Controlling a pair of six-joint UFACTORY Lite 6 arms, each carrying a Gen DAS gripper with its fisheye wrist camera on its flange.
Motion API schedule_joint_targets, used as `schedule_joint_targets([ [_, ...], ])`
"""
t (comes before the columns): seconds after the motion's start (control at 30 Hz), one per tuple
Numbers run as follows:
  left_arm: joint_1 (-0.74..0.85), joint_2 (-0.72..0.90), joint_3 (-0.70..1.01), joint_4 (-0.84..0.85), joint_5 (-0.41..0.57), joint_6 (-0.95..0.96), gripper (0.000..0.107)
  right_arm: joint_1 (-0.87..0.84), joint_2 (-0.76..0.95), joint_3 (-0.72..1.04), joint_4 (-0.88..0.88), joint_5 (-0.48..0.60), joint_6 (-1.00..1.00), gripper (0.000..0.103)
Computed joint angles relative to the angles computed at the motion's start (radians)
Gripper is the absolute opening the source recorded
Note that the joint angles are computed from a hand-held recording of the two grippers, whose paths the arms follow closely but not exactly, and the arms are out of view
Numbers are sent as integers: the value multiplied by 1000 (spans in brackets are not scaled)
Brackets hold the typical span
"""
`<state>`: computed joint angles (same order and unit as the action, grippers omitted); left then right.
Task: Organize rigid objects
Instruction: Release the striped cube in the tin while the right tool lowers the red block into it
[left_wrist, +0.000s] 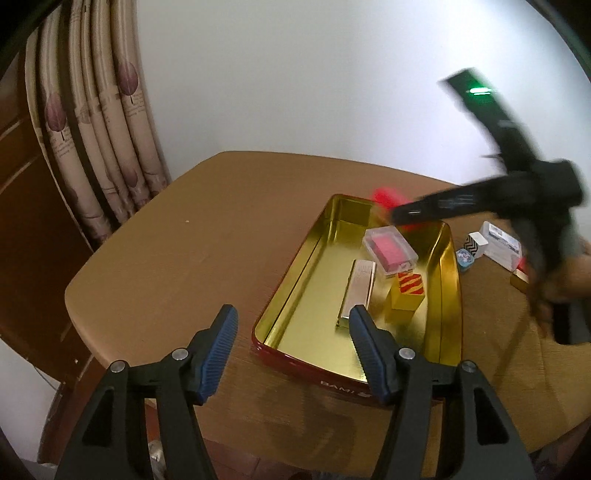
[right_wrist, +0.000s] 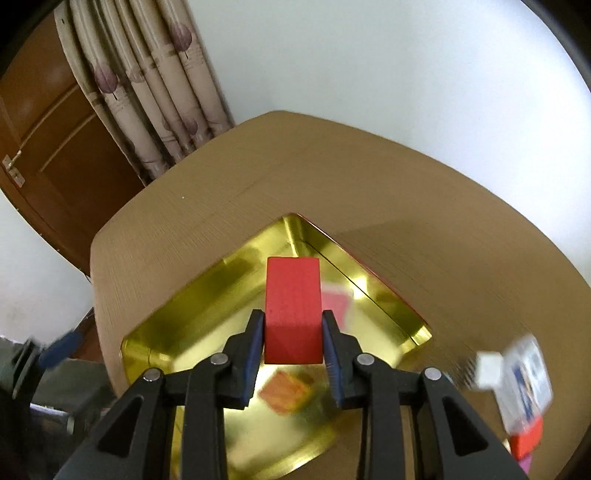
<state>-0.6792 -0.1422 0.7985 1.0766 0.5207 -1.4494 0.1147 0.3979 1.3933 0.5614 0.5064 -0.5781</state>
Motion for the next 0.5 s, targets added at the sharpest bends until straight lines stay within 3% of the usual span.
schedule_joint_targets([
  [0.23, 71, 4, -8, -54, -78, 71, 62, 82, 349, 397, -222, 65, 280, 30],
  [0.5, 95, -1, -9, -74, -100, 87, 62, 101, 547, 611, -289, 140, 434, 32],
])
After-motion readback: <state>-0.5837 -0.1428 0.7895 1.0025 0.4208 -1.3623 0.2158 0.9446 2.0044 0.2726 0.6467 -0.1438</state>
